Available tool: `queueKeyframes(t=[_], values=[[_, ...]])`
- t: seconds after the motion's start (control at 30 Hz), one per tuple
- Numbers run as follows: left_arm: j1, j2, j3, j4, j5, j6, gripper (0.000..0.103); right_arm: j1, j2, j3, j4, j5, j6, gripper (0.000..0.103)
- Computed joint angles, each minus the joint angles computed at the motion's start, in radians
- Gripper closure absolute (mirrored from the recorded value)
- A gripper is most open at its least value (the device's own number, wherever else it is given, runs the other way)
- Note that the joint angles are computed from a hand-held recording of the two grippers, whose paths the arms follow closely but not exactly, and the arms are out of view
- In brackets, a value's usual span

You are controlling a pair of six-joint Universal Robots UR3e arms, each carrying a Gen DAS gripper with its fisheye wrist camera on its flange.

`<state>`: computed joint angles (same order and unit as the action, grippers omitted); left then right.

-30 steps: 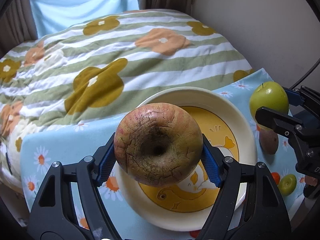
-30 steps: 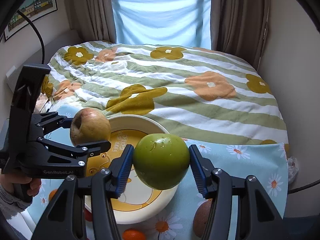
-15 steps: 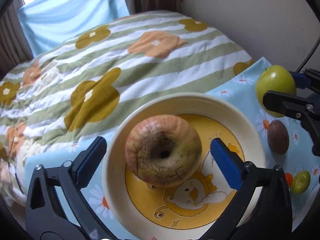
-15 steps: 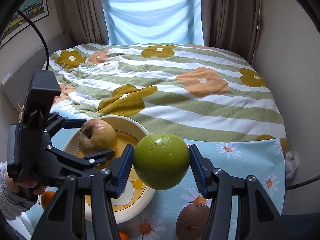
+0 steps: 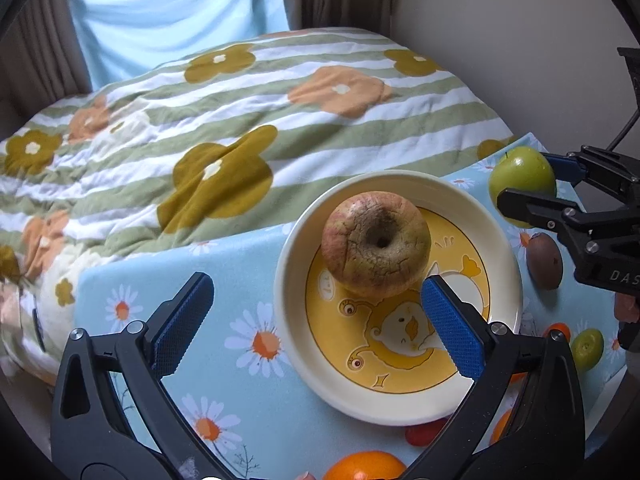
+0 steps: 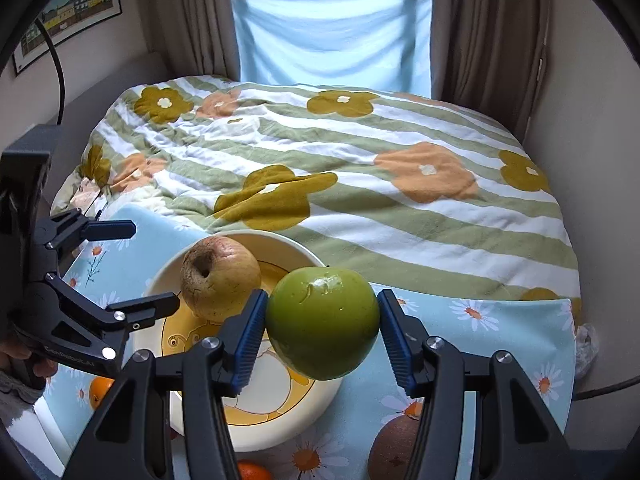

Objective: Organize fruits
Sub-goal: 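Release the wrinkled apple and green apple into the bowl with both grippers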

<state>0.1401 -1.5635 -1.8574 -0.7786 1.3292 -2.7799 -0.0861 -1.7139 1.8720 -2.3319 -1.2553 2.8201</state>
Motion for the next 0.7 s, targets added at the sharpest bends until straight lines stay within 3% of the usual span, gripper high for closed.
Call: queueKeyframes(t=[0.37,0.7], values=[[0.081,0.156,-0.135,-0.035,-0.009,-0.002,0.000,0.057,0.117,0.008,-0.039,0.018,-0.174,0.051],[0.082,0.183,-0.192,-0.019,0.006,-0.063,0.000,0.052,0.186,0.004,-0.045,0.056,-0.268,0.051]])
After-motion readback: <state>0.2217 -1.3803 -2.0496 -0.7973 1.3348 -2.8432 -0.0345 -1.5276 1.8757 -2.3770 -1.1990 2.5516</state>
